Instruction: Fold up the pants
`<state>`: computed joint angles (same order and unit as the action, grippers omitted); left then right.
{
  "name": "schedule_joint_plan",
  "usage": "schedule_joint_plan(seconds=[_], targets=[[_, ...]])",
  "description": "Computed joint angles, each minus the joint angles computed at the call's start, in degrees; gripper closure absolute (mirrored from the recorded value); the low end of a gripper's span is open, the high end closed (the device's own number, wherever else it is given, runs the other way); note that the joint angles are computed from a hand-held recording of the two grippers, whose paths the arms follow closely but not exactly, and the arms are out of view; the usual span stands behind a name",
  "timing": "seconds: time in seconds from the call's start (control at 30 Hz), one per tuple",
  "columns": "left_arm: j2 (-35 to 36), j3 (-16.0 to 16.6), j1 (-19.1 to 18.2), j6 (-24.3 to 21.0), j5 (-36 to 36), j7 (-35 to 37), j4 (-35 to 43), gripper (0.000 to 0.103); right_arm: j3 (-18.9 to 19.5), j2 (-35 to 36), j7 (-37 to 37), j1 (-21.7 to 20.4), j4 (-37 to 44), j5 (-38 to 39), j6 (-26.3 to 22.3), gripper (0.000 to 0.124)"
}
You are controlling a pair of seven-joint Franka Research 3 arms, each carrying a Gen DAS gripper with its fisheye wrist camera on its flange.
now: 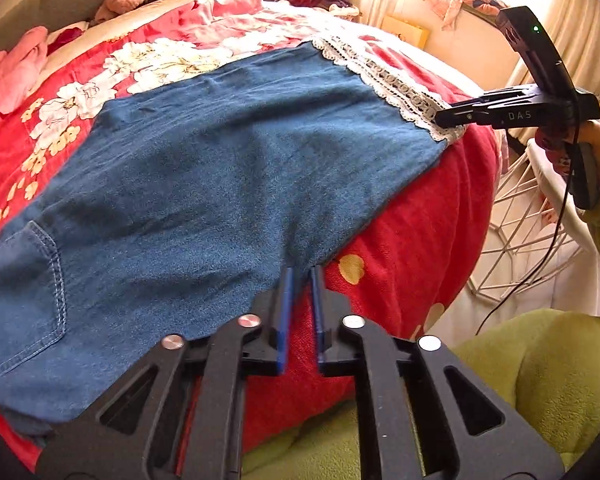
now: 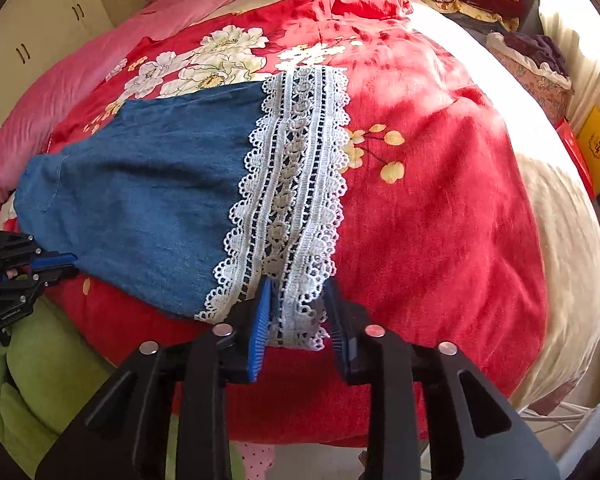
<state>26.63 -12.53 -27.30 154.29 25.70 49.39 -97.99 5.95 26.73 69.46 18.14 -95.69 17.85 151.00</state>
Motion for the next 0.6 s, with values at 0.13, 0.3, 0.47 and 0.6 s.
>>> schedule_joint_plan(seconds=[0.13, 0.3, 0.47, 0.6], targets=[[-2.93, 1.61, -0.7, 3.65, 1.88, -3.79, -3.2, 0.069, 2.31, -1.71, -3.14, -1.64, -1.43, 4.19, 4.79, 0.09], [-4.45, 5.73, -2.31, 0.99, 9.96, -14.51, -3.09, 0.056, 4.92, 1.11, -8.4, -1.17, 2.77, 7.19, 3.46, 0.09], [-3.3, 3.26, 1.87, -1.13, 5.47, -17.47, -4.14, 0.048, 0.86, 6.7, -2.5, 3.35, 9.83, 2.62, -1.87, 0.085], [-4.44, 2.69, 3.91, 5.03, 3.64, -18.71, -7.53, 0.048, 1.58, 9.07, -0.61, 2.19, 12.03, 2.98, -3.89, 0.085]])
